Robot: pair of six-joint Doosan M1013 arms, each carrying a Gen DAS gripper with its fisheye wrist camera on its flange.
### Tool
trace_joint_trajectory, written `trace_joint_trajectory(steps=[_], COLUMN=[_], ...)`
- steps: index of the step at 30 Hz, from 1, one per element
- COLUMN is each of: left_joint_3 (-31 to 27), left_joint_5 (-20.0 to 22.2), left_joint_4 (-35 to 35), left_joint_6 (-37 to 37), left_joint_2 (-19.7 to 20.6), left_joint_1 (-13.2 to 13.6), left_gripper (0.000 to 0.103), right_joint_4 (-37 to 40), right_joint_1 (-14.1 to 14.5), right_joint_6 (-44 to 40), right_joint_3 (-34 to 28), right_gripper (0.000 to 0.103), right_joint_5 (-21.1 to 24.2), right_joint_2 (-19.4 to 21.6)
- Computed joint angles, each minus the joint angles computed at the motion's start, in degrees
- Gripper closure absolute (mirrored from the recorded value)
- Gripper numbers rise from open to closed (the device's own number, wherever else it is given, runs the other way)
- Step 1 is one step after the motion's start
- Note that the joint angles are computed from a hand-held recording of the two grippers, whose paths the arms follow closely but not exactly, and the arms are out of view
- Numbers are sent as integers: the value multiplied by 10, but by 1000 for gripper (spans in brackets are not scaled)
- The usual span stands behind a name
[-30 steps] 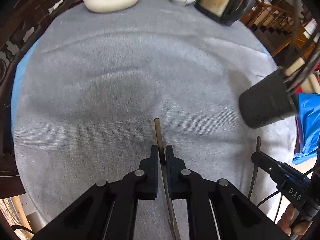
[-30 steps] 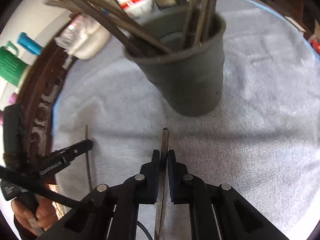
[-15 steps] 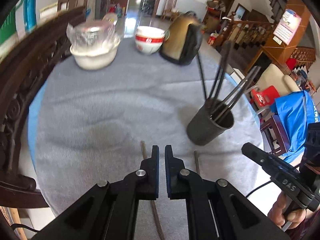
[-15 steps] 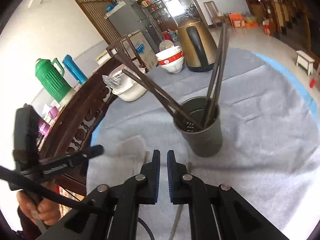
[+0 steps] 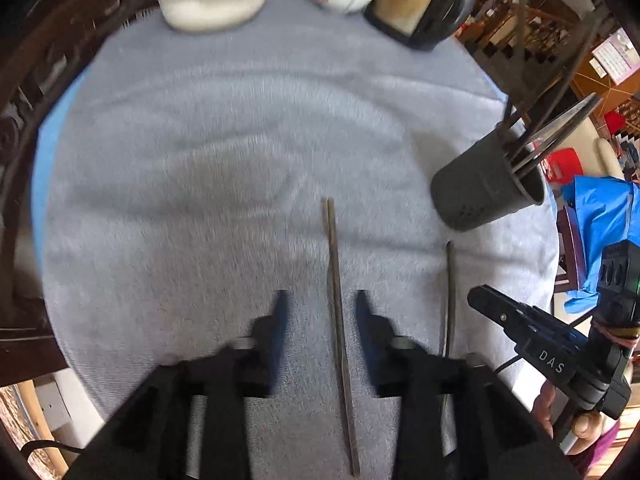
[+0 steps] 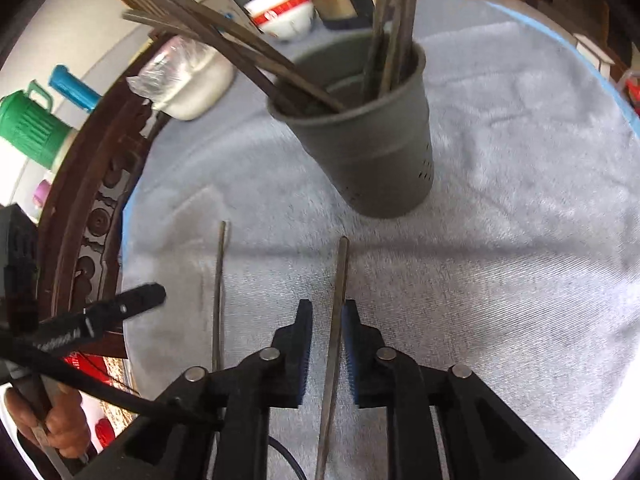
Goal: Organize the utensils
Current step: 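Lift both held chopsticks up toward the grey cup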
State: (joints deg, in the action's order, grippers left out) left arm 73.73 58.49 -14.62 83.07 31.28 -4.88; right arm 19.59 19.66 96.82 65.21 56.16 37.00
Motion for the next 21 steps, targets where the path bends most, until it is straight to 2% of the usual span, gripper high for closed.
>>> trace_joint_trajectory(steps=[1, 3, 5, 7, 10, 14, 16, 17, 21], left_joint_3=[-3, -10, -18, -25, -33, -50, -63, -62, -74], left_joint_5=[4, 17, 28, 35, 41, 48, 65, 51, 60], left_joint_4=[3, 0, -6, 7, 10, 21, 28, 42, 72], left_joint_6=[-4, 0, -2, -13, -18, -34, -35, -41, -61], left_joint_2=[4, 13, 22, 30, 38, 51, 62, 60, 66], left_joint_1=[0, 0, 1, -3, -6, -8, -11, -15, -23], left_gripper=[62, 62, 62, 62, 62, 62, 63, 64, 64], right_joint_4=[0, -8, -27, -27, -56, -74, -95, -97, -90], right_joint_1=[0, 1, 4, 4, 9, 16, 21, 21, 19], right_joint_6=[5, 17, 34, 43, 60, 62, 65, 68, 68], right_joint_3=[-4, -11, -16, -25, -37, -59, -63, -65, -64], right_gripper=[73, 52, 53, 63, 70, 86, 89, 92, 94], right_joint_5=[6, 13, 12, 26, 41, 71, 64, 68, 64], right_joint_2=[4, 9, 11, 19, 27, 43, 45, 46, 46])
